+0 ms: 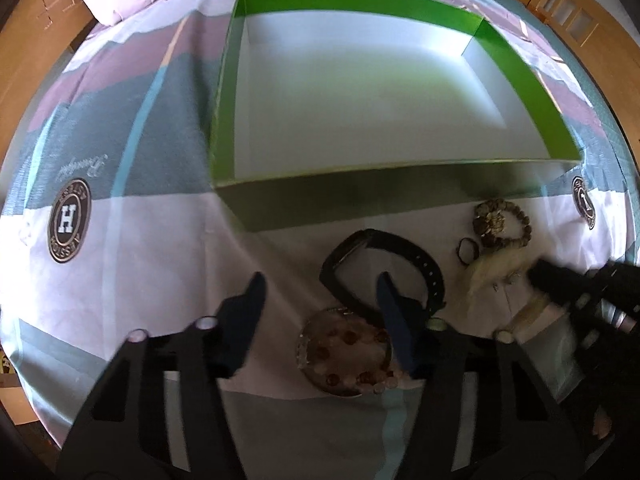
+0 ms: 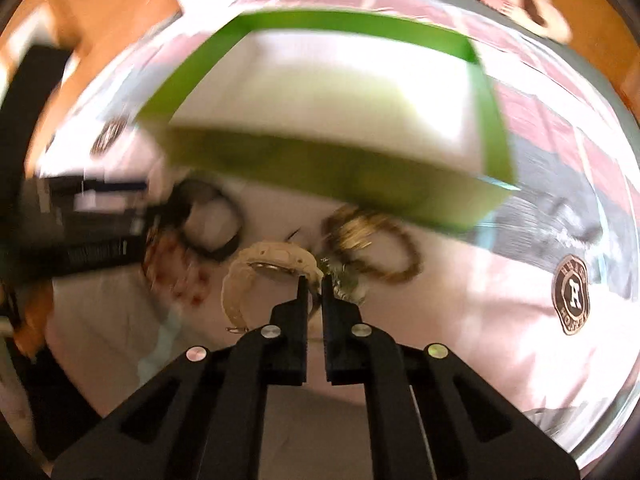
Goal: Organize jewelry
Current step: 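Grasp the black watch with the left tool while the right tool grasps the white watch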
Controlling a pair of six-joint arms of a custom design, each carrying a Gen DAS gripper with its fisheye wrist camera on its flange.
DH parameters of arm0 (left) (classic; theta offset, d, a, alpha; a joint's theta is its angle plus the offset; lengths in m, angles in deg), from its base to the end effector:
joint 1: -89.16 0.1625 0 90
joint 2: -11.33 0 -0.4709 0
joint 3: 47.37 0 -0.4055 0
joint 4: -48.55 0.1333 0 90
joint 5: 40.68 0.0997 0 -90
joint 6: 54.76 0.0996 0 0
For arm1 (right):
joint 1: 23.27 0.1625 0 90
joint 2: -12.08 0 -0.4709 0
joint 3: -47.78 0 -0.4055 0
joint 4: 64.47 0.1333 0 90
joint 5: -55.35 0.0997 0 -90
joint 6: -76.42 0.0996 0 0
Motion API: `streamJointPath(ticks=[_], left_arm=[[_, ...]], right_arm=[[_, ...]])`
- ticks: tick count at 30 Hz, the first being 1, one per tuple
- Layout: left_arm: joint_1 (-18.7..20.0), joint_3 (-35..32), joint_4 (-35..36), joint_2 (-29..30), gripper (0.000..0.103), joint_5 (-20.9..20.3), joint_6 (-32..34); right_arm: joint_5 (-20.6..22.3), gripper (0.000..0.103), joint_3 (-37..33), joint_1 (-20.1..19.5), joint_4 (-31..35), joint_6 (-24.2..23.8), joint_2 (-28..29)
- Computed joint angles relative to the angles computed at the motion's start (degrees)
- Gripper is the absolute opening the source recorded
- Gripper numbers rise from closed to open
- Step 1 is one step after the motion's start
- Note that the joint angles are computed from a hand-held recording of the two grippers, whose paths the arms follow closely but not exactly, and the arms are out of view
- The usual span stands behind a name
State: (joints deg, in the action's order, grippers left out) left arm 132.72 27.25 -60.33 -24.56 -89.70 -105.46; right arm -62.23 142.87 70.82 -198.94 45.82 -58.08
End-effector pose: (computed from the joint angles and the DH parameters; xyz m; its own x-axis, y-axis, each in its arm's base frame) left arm -0.4183 -0.6718 0.0803 -0.7548 -0.0579 -0.6535 0.1540 0.9526 -0.2623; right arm 0.1334 -0.6431 0.3847 -0.7363 -0.4000 0.5458 -0.5135 0.8555 -0.0658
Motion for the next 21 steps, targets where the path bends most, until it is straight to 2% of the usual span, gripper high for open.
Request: streamJointPath(ticks=[1,2,3,4,6,8,12,14,21], left_arm=[[0.23,-0.20,0.35,0.20,0.044,-0.28,-0.29],[0.41,-0.27,0.35,0.29,0.036,-0.48,-0.28],[0.55,-0.30,0.34,0.39,0.028,-0.67,-0.25],[0.67,-0.40,0.60,0.50,0.025,-0.72,-0.43],[0.83,-0.40,0.99,0.55,0.020,-0.52,-1.04],[0.98,-0.16,0.35,0.50,0.021,-0.77,-1.41],[1.06,-0.32,0.95,0.82,0.040,0.21,-2.12],[1.05,-0.64,1.18,1.13,0.043,0.35,-1.81],[0.86,-3.22,2.99,3.48,0.045,1.39,-1.83]], right_arm=[[0.61,0.009,-0.74,-0.27,0.85,1.33,-0.08],[1.22,0.012,-1.86,-0.46,1.58,2.95,0.19],[2.00,0.020,-2.34,-0.67,1.45,4.35,0.03],[2.22,0.027,-2.45,-0.80,0.64,5.11,-0.27],[1.55,0.032,-2.79,-1.17,-0.96,5.31,0.19],[1.41,0.033,-2.94,-1.16,0.60,6.61,0.15],[0.96,0.033,-5.56,-1.97,6.76,6.83,2.43],[0.51,0.033,-6.03,-2.37,9.08,6.61,2.90],[-3.35,0.032,-2.49,-1.28,4.53,2.42,3.42]])
